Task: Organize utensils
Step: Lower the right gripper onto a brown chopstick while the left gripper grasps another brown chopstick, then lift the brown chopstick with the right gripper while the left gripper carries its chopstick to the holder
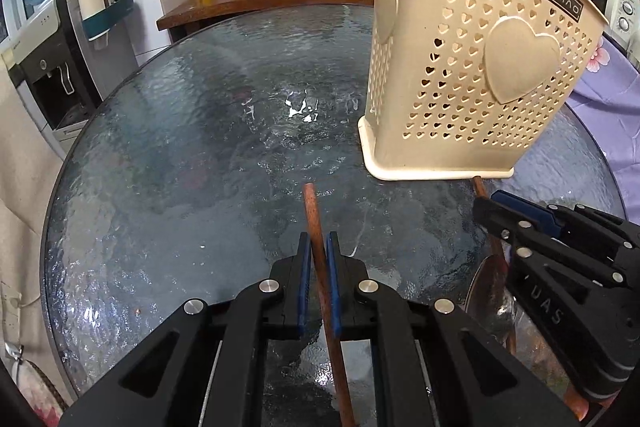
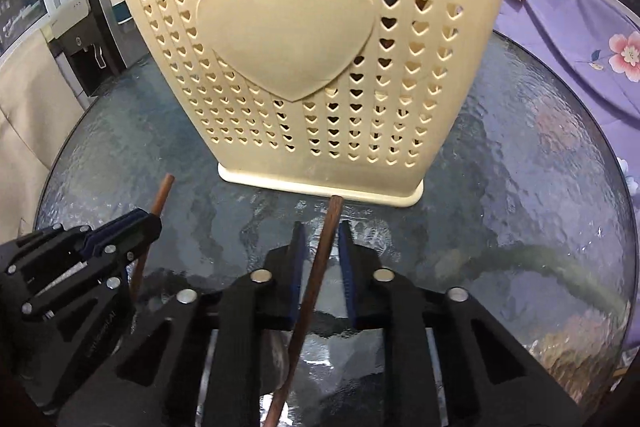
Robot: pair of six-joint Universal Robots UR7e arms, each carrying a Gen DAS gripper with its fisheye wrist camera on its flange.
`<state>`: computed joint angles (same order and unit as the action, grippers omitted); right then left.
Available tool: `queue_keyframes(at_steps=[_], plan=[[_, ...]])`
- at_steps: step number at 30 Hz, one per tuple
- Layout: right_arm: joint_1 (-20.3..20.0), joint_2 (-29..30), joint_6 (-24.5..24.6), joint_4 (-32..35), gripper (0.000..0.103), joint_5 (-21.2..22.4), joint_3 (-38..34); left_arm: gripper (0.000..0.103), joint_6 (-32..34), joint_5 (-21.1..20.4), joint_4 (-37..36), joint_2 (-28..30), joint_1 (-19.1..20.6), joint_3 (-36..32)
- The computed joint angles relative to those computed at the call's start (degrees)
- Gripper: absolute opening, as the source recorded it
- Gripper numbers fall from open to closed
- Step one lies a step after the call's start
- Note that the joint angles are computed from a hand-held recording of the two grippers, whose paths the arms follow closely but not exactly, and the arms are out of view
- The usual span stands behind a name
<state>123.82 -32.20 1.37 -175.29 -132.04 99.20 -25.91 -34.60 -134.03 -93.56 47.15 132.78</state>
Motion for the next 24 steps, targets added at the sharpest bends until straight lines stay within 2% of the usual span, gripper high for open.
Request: queue_keyframes(at_steps=[11,16,24], plan=[[-3.7,-5.0,0.7,-1.9,0.008,8.9,5.1,0.007,-0.9,0.5,0.1,0.8,-0.4,-0.1],[-4.3,-7.4,-0.8,-5.6,0.008,11.5,7.9,0.007,-0.9,-0.7,-0.7,1.0,-0.4,-0.4],[-3.9,-13.3,-3.7,-9.6,0.008,16.7,12.7,0.007,2.0,-1.1,-2.7,-2.3,-4.2,-0.6]])
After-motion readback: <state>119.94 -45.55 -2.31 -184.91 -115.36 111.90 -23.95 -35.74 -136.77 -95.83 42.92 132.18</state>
